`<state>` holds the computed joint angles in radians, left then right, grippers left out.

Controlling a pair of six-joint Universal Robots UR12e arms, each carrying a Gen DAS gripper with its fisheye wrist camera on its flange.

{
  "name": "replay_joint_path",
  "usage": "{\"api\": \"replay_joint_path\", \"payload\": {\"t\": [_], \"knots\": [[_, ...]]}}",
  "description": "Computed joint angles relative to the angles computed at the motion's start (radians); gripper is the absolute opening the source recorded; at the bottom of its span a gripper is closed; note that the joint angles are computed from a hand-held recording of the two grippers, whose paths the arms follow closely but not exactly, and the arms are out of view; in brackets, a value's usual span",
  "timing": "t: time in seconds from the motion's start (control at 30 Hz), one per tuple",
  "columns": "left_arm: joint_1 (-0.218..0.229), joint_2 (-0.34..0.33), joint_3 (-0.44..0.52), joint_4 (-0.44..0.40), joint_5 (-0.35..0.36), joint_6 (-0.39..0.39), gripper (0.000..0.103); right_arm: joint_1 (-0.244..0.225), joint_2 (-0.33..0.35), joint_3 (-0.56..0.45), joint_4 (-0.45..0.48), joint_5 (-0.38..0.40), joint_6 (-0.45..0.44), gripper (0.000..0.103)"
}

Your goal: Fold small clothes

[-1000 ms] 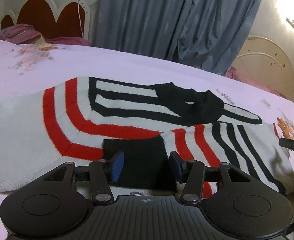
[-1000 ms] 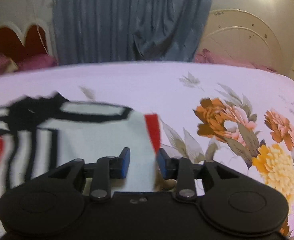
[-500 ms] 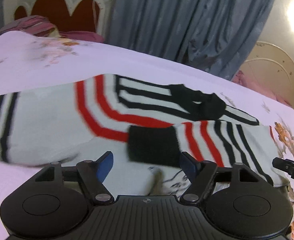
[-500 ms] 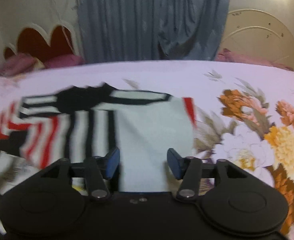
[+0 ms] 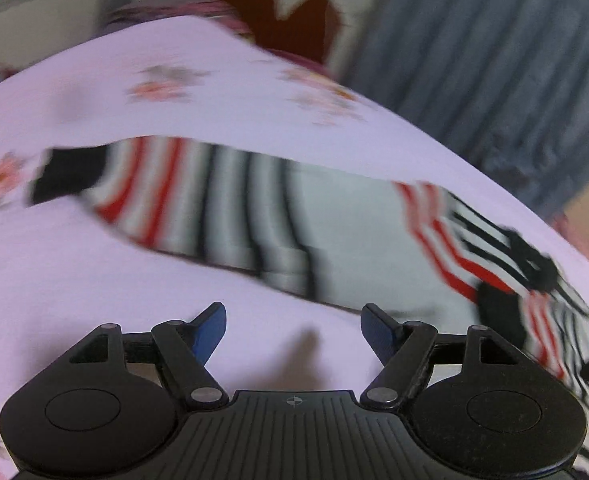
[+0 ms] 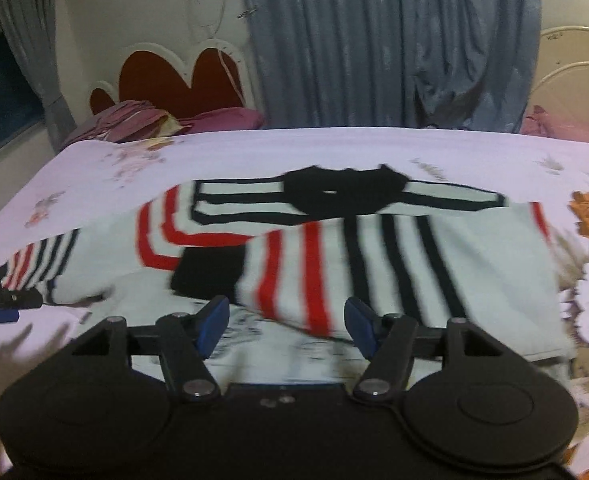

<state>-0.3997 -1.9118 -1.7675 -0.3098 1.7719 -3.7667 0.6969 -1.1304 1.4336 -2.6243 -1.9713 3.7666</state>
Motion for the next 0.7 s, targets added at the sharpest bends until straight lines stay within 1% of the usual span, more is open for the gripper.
{"api": "replay_joint_path", "payload": {"t": [0.13, 0.23, 0.33, 0.4, 0.47, 0.5, 0.53, 0.57, 0.6, 0.63, 0.67, 0.7], "knots": [[0.053, 0.014, -0.048, 0.021, 0.034, -0.084, 0.074, 0.015, 0.045, -0.067, 0.028, 0.007, -0.008, 0.062], [0.1, 0.012, -0.07, 0.051, 0.016, -0.153, 0.074, 0.025, 0.082, -0.12, 0.055, 0.009, -0.013, 0.062], [0.132, -0.005, -0.08, 0.131, -0.025, -0.165, 0.074, 0.031, 0.111, -0.164, 0.084, 0.008, -0.011, 0.062], [0.144, -0.022, -0.076, 0.176, -0.038, -0.16, 0.073, 0.033, 0.13, -0.19, 0.101, 0.001, -0.01, 0.062], [0.151, -0.04, -0.071, 0.223, -0.039, -0.177, 0.072, 0.036, 0.149, -0.218, 0.125, -0.022, -0.019, 0.062], [0.154, -0.049, -0.066, 0.239, -0.038, -0.179, 0.066, 0.037, 0.157, -0.23, 0.135, -0.032, -0.02, 0.062], [0.155, -0.056, -0.059, 0.243, -0.039, -0.169, 0.044, 0.037, 0.164, -0.24, 0.143, -0.044, -0.021, 0.062], [0.164, -0.058, -0.056, 0.24, -0.056, -0.162, 0.027, 0.037, 0.17, -0.248, 0.151, -0.057, -0.02, 0.062], [0.169, -0.06, -0.053, 0.234, -0.06, -0.172, 0.021, 0.037, 0.175, -0.255, 0.159, -0.069, -0.019, 0.062], [0.171, -0.06, -0.051, 0.232, -0.054, -0.177, 0.009, 0.036, 0.179, -0.261, 0.166, -0.086, -0.018, 0.062], [0.171, -0.058, -0.054, 0.238, -0.054, -0.172, 0.006, 0.035, 0.183, -0.265, 0.173, -0.1, -0.016, 0.062], [0.173, -0.059, -0.054, 0.251, -0.061, -0.164, 0.006, 0.034, 0.187, -0.271, 0.185, -0.116, -0.011, 0.062]]}}
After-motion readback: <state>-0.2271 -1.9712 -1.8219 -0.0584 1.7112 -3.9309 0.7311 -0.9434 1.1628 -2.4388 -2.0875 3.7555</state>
